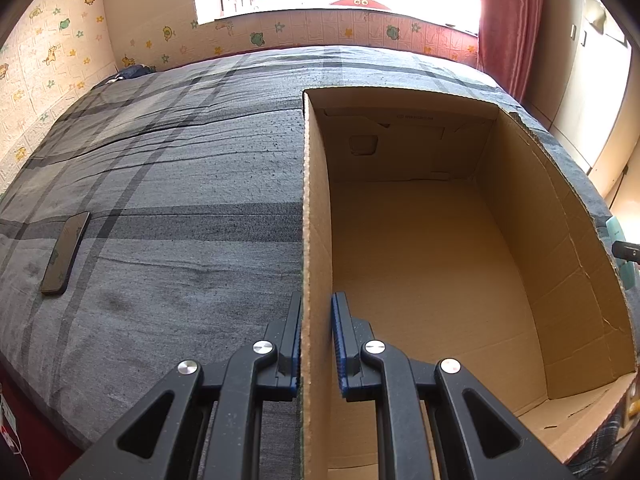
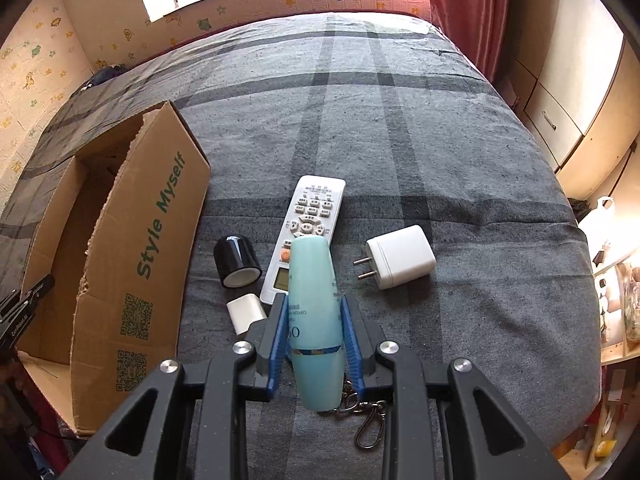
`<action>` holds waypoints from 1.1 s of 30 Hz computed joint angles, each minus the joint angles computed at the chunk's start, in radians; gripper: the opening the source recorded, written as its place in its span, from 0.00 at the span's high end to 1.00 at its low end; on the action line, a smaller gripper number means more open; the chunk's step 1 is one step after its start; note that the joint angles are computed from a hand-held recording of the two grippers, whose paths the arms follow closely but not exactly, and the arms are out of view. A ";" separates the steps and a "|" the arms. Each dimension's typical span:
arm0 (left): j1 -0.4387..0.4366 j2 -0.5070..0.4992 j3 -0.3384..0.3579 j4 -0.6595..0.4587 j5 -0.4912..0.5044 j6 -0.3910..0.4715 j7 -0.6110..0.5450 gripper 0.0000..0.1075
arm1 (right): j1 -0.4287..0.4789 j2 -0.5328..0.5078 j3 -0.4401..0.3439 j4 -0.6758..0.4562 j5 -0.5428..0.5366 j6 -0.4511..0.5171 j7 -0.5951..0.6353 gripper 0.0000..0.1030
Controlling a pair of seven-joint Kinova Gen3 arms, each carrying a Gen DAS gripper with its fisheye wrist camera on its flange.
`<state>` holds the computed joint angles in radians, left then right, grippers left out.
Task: Organize rigid objects
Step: 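Carry the bottle into the box and open the right gripper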
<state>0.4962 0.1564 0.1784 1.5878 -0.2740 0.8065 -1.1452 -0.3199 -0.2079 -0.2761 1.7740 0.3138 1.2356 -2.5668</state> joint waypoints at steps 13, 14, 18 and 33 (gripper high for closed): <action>0.001 0.004 -0.001 -0.005 0.000 0.006 0.000 0.87 | -0.077 0.078 -0.033 -0.205 0.062 0.087 0.041 0.73; 0.000 0.004 -0.002 -0.005 0.002 0.005 -0.001 0.87 | -0.085 0.085 -0.032 -0.219 0.064 0.088 0.046 0.73; -0.003 0.004 -0.002 -0.007 0.009 0.007 -0.008 0.87 | -0.120 0.118 -0.028 -0.271 0.074 0.093 0.066 0.73; -0.006 0.008 -0.003 -0.017 0.020 0.016 -0.020 0.87 | -0.238 0.270 0.036 -0.424 0.063 0.079 0.158 0.73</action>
